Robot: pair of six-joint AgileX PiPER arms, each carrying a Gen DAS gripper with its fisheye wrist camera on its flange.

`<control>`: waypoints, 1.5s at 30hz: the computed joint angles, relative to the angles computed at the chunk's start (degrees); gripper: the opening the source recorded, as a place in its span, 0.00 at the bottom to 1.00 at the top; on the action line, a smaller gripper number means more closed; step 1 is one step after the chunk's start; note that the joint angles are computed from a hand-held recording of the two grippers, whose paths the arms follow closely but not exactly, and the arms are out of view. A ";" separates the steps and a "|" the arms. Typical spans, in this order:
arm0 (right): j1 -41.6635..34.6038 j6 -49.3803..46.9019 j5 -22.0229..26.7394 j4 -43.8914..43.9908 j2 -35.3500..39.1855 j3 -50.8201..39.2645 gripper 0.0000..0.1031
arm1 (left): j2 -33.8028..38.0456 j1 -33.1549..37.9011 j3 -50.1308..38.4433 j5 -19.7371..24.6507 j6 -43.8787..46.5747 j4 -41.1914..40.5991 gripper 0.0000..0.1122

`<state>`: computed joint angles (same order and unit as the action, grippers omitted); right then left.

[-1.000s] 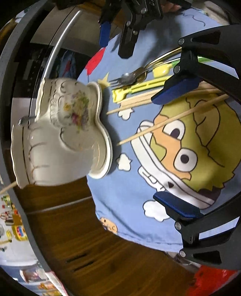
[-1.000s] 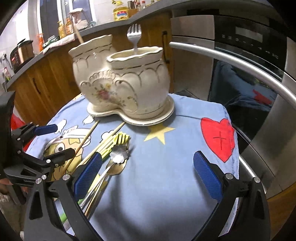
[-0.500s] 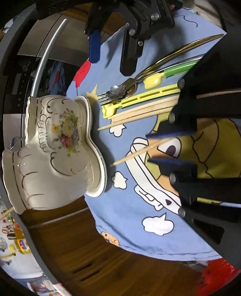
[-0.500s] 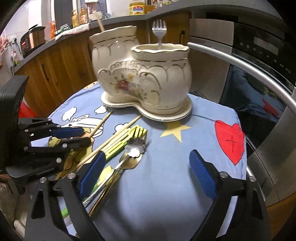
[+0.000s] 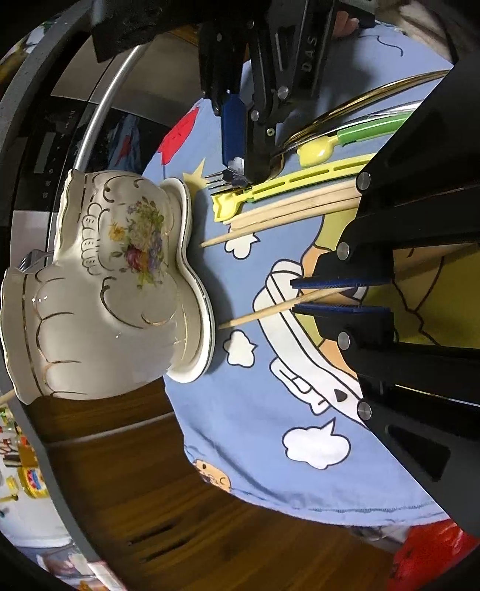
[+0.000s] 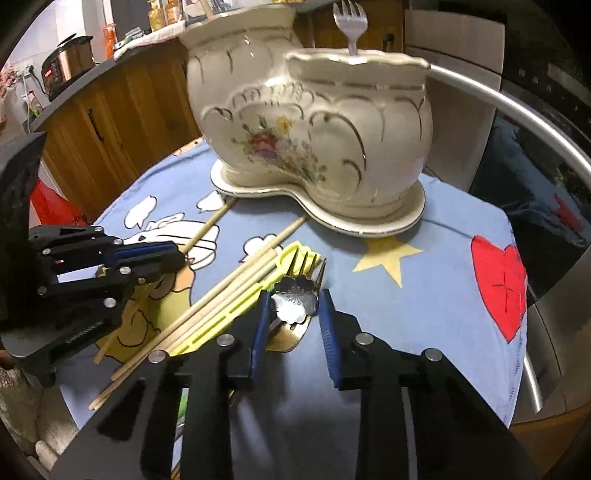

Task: Organize utensils
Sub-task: 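Grasp another wooden chopstick with the left tool while the right tool grasps a gold fork, then lift the chopstick over the tall cup with the left tool while the right tool carries the fork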

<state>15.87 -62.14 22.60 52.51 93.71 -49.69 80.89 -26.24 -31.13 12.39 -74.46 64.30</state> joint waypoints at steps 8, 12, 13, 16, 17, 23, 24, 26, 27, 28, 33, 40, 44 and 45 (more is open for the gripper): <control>-1.37 -8.20 -1.14 7.53 -2.23 2.64 0.07 | -0.92 1.29 0.65 -1.21 3.13 -2.46 0.06; -2.90 -13.47 0.10 12.47 -3.49 3.88 0.06 | -1.51 2.38 1.13 -2.27 4.88 -3.96 0.05; -3.49 -14.32 0.71 13.23 -4.08 4.18 0.06 | -2.03 2.59 1.43 -2.59 4.85 -3.92 0.05; -6.30 -20.30 3.98 19.03 -6.68 5.59 0.05 | -4.69 2.70 2.52 -3.41 4.98 -3.86 0.05; -6.90 -21.65 4.73 20.32 -7.63 6.02 0.04 | -5.74 2.73 2.88 -3.74 5.44 -4.22 0.05; -10.95 -28.31 8.95 26.28 -12.94 8.22 0.04 | -10.28 0.45 3.98 -1.94 6.34 -5.59 0.05; -11.07 -28.72 9.24 26.79 -13.42 8.33 0.03 | -11.46 -0.22 4.40 -1.03 5.15 -4.64 0.05; -12.04 -30.05 10.41 27.74 -15.08 8.85 0.03 | -13.26 -1.14 5.03 0.26 7.62 -7.44 0.05; -11.73 -30.44 10.22 28.26 -15.56 8.98 0.03 | -14.07 -1.86 5.50 1.54 8.44 -8.38 0.05; -11.62 -31.03 10.21 28.88 -15.97 9.17 0.03 | -13.68 -2.62 5.48 2.47 6.99 -7.31 0.05; -12.30 -30.81 11.71 28.44 -16.47 9.28 0.03 | -9.87 -3.24 4.36 5.42 18.71 -18.84 0.05; -15.15 -32.73 15.51 30.48 -18.67 10.31 0.03 | -6.04 -4.24 1.01 9.65 26.69 -24.58 0.10; -17.83 -34.95 18.15 32.91 -20.45 11.05 0.03 | -5.56 -4.74 0.37 10.10 27.64 -25.05 0.05; -18.45 -35.23 18.70 33.35 -20.88 11.16 0.03 | -5.80 -4.80 0.34 10.01 28.04 -25.53 0.05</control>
<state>-2.58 -97.37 41.30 85.86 72.82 -38.53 75.09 -31.04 -30.79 22.40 -46.42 38.78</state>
